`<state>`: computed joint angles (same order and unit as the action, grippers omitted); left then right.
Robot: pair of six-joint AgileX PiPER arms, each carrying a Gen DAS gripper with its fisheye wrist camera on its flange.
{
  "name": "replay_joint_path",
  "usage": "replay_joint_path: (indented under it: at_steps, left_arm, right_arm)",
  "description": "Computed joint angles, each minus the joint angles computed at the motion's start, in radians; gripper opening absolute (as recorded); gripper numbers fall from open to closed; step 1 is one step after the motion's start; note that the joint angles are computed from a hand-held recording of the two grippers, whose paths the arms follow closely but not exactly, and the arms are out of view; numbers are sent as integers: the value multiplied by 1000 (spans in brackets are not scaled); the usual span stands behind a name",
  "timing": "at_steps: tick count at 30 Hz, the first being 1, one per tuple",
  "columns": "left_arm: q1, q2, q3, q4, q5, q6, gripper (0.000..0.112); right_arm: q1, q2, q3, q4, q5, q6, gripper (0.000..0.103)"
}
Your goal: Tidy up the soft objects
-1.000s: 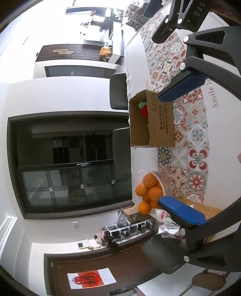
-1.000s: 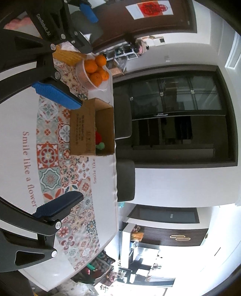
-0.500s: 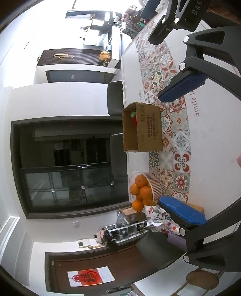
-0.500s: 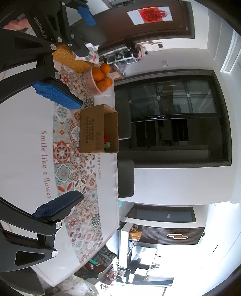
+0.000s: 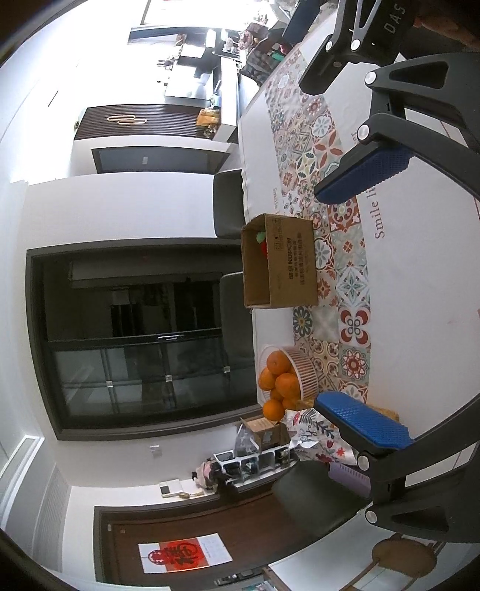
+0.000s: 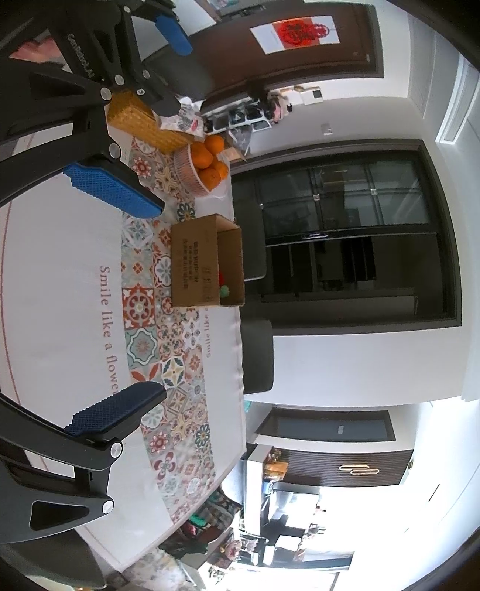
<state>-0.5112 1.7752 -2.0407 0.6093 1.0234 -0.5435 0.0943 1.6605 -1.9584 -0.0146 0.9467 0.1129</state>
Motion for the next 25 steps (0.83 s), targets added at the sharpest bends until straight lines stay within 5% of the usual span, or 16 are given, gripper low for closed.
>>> replay_joint_path:
  at_steps: [25]
  left_arm:
    - [-26, -21, 27, 33, -2, -28, 103]
  right_arm:
    - [-4, -10, -5, 7, 11, -4, 91]
